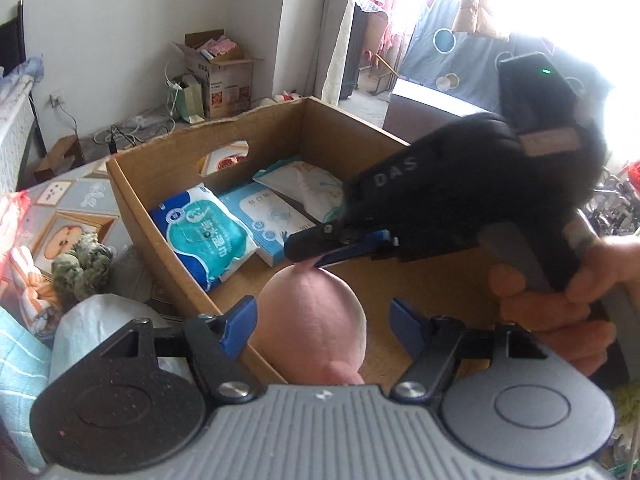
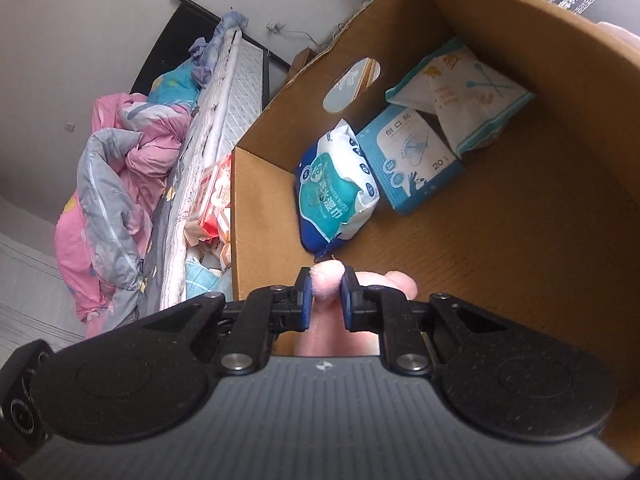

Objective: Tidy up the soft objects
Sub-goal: 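Carry the pink bunny into the cardboard box and open the right gripper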

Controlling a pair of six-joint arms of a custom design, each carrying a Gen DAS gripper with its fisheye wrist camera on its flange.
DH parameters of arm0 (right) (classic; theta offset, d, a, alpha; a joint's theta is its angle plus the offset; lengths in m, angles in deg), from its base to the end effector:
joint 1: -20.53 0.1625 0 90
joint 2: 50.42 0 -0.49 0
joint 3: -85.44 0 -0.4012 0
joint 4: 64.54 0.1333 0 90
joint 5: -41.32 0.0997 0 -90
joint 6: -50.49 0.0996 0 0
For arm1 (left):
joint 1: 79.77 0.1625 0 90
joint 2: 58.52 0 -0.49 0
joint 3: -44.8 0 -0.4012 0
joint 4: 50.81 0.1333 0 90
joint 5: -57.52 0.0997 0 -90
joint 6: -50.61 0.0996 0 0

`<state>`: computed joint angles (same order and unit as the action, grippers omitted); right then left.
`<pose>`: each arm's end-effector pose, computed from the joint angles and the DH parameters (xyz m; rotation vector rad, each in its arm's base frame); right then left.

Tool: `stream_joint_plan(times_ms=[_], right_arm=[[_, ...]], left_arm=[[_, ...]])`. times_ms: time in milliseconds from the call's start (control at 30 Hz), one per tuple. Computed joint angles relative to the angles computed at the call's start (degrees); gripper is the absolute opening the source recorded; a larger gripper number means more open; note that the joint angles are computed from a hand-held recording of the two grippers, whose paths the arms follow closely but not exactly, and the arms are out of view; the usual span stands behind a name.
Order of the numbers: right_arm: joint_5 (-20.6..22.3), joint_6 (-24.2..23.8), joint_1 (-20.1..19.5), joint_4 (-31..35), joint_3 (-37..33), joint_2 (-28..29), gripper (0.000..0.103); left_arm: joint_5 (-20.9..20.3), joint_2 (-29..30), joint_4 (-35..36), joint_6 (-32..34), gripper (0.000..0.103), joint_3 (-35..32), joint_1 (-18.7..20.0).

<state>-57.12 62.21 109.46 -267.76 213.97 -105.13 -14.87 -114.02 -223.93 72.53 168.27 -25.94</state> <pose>0.1087 -0.5366 0.1643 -0.3965 -2.8544 1.0467 -0.1921 -0.5397 0.1288 1.3273 2.5105 -0.4292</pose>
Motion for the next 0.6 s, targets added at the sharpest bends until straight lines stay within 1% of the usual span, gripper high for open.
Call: stream_joint_plan(times_ms=[67,167,233,300,367,433,467,533,600], right_arm=[[-1.14,1.04,0.94,3.33,-3.76,1.38,0.014],[-2.57,2.06,1.46,6.40,-7.85,3.32,0.014],[-3.94,2.40,1.89,7.81,-10.17,4.64,0.016],[-4.51,2.83,1.90,8.92,-11.86,5.83,0.016],[-4.56,3.22,1.40,9.48,-12.35,6.15,0.020],[-3.39,4.00,0.80,7.97,-11.42,5.71,0.032],[-3.56,3.29,0.86,6.61,-10.84,5.52,0.033],[-5.26,0.25,1.33,4.01,-9.46,4.87,0.038],[-6.09,-2.90,1.39,4.22,-8.39,3.78,0.042]], left_arm=[[1.09,-0.67,-2.22,1.19,0.074,1.11,-0.49],[5.14,-0.78,-7.42,3.44,0.073,2.94,-1.72],[6.42,-0.85,-9.77,5.19,0.073,3.61,-1.98],[7.27,-0.99,-10.55,5.68,0.073,3.88,-1.99],[7.42,-1.23,-10.55,5.55,0.073,3.93,-1.68],[7.49,-1.81,-10.77,4.99,0.073,4.20,-1.32],[7.58,-2.25,-11.12,4.75,0.073,4.52,-1.19],[7.51,-3.48,-11.42,4.81,0.073,5.32,-0.85],[7.82,-4.59,-11.37,4.67,0.073,5.83,-0.51]])
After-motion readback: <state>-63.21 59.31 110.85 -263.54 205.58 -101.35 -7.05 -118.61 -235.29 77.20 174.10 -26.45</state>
